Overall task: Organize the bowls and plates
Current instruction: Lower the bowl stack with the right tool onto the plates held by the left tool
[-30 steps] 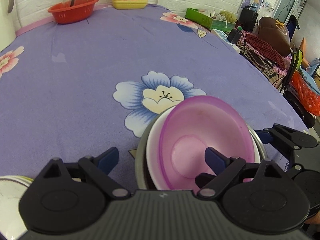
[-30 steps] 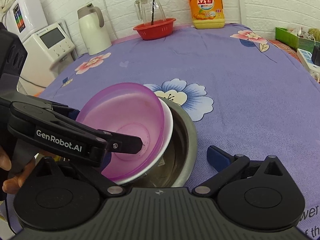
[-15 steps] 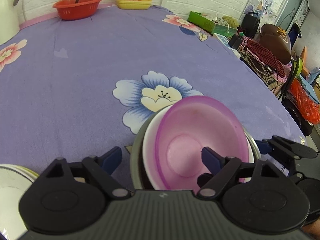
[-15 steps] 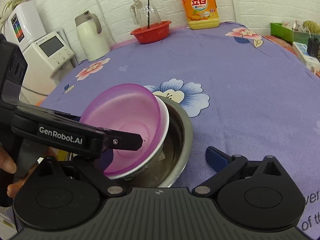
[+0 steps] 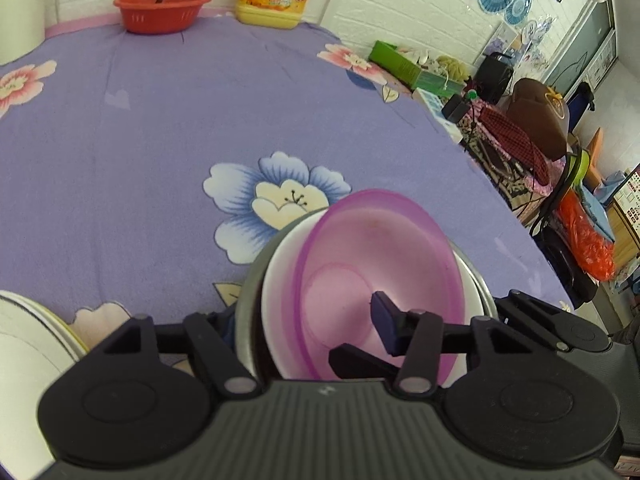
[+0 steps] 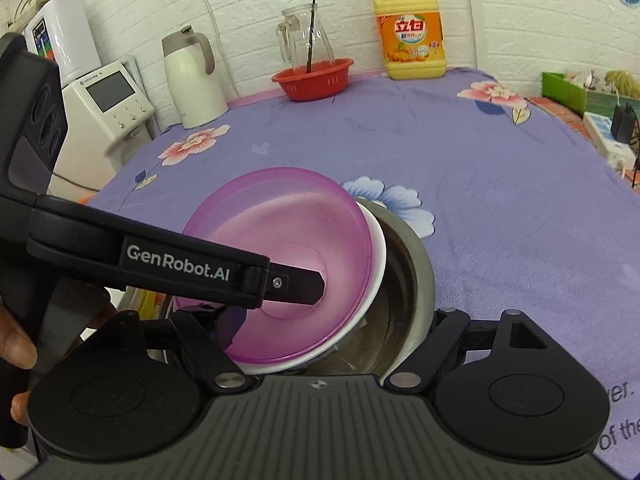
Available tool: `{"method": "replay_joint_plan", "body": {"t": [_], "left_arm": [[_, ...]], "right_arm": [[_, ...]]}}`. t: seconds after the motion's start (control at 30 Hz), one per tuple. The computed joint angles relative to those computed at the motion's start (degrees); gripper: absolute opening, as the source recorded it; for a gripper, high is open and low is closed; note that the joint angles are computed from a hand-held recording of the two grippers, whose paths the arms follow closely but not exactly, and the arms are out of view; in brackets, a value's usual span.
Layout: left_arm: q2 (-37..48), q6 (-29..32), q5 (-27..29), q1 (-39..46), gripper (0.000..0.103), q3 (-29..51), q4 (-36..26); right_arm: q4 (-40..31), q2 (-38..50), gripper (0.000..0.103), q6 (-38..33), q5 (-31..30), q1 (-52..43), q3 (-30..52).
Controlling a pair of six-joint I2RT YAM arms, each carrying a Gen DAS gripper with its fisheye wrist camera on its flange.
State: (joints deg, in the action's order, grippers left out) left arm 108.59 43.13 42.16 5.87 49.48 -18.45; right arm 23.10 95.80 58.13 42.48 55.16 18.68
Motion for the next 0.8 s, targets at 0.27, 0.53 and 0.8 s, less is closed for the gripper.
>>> {"method": "replay_joint_plan", "body": {"t": [0.27,0.53,0.8], "left_arm": [[-2.6,3.9,3.2,12.4,0.054,5.1,-6.4],[5.4,8.1,1.9,26.8,0.056,14.0,-8.7],[14.5,11.5,3.2,30.3,0.055,20.8,-12.7]], "right_arm": [[2.3,1.2,0.103,-12.0,-1.2,-0.4,8.0],[5.9,14.5,0.103,-21.5,-12.8,-0.7,24.5],[-0.1,21.0,0.103,-20.7,-15.5,0.6,32.7]]}}
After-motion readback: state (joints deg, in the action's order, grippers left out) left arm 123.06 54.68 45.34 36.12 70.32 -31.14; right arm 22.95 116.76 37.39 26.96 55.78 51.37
